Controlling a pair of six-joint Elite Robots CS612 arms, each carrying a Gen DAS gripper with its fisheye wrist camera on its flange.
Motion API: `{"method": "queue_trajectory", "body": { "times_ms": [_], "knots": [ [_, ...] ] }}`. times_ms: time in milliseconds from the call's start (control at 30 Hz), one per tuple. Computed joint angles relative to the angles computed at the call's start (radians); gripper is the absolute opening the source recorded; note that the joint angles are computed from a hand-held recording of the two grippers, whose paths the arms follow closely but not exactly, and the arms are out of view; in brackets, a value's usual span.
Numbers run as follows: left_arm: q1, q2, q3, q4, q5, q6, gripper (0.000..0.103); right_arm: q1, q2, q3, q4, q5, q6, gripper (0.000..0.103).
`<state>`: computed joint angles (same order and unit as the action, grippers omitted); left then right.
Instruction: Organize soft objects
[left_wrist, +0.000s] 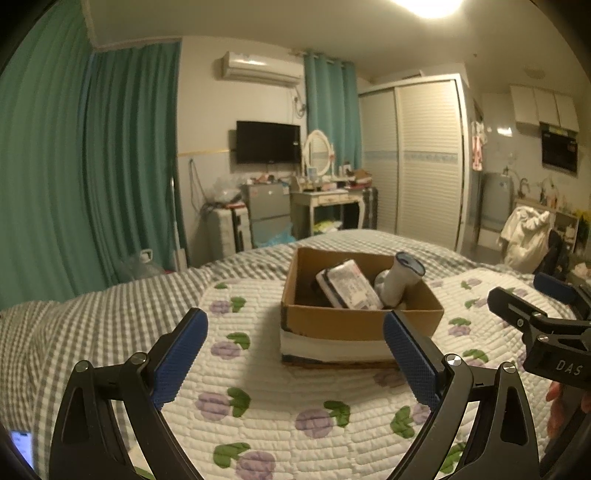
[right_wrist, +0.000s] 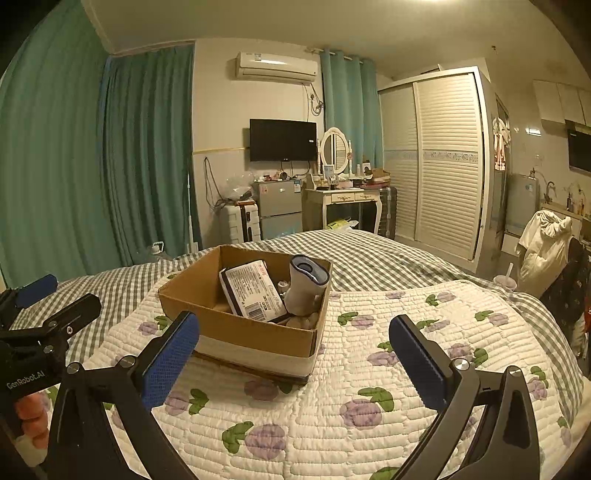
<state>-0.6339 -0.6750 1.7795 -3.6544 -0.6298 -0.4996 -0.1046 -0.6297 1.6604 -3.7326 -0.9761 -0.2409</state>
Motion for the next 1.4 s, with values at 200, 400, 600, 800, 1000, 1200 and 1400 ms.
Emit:
{"method": "queue_trajectory", "body": {
  "times_ms": [200,400,600,800,1000,1200,1400],
  "knots": [
    [-0.004,0.002,0.001,-0.004,0.007,0.013,0.098,0.001,0.0,-0.001,0.001,0.0,-0.002,0.103],
    [-0.003,0.001,0.002,-0.006,0.009,0.012,0.098,0.001,0.001,0.0,0.0,0.0,-0.008,0.103],
    [-0.004,0.001,0.002,-0.004,0.018,0.011,0.098,0.002,0.0,0.001,0.003,-0.002,-0.009,0.103],
    [-0.005,-0.002,0.006,0.004,0.021,0.001,0.098,0.002,0.0,-0.001,0.009,-0.001,-0.007,0.103],
    [-0.006,-0.002,0.007,0.009,0.025,-0.002,0.098,0.002,0.001,-0.001,0.01,0.001,-0.007,0.103],
    [-0.006,-0.002,0.007,0.009,0.025,-0.002,0.098,0.001,0.001,-0.001,0.011,0.0,-0.009,0.103],
    [-0.006,-0.002,0.006,0.014,0.026,-0.003,0.098,0.001,0.002,-0.002,0.015,0.0,-0.015,0.103]
  ]
}}
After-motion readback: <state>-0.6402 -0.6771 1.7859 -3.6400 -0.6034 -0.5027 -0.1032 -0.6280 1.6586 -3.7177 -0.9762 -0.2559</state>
